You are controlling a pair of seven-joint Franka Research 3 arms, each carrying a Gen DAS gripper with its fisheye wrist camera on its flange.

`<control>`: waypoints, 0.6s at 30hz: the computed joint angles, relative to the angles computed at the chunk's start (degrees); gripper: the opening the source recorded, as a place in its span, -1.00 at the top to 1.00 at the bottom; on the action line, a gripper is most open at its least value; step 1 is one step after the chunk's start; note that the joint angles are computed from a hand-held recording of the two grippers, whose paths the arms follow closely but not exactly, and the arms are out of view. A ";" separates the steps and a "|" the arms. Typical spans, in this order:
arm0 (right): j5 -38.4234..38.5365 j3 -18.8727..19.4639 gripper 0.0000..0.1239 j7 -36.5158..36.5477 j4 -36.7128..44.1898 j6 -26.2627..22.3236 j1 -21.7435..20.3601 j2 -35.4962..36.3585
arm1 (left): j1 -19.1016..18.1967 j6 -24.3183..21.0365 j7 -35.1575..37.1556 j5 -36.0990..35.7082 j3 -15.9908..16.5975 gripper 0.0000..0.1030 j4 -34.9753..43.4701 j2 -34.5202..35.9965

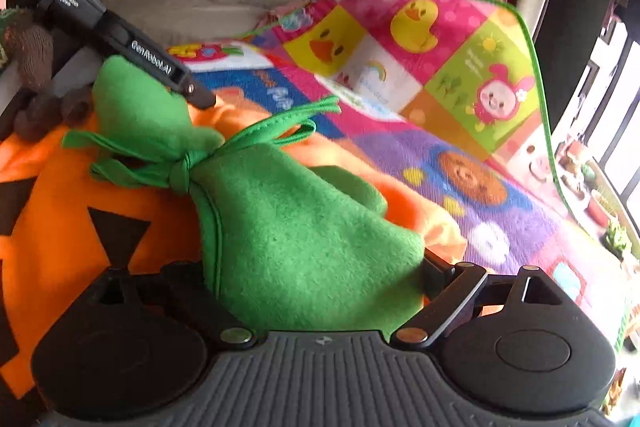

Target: Fold clothes

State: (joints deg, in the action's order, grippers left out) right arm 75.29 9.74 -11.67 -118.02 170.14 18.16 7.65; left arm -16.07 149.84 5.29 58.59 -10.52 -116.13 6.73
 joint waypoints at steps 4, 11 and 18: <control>-0.10 1.92 -0.45 -3.27 6.83 4.58 0.56 6.03 | 0.06 -2.93 -2.38 0.98 0.18 -1.00 -0.19 -1.25; -11.94 2.69 -0.45 5.91 7.32 2.12 -1.10 6.50 | 2.31 6.77 -11.50 10.21 -1.62 -1.00 -4.37 -9.35; -7.67 -0.64 -0.58 1.19 1.13 -15.12 -4.62 -5.42 | 0.32 5.55 3.93 0.20 -3.26 -1.00 -0.79 -1.46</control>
State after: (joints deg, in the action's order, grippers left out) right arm 67.61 9.10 -10.48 -116.89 155.02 13.53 2.23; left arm -15.75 155.39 9.21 58.80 -13.78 -116.92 5.27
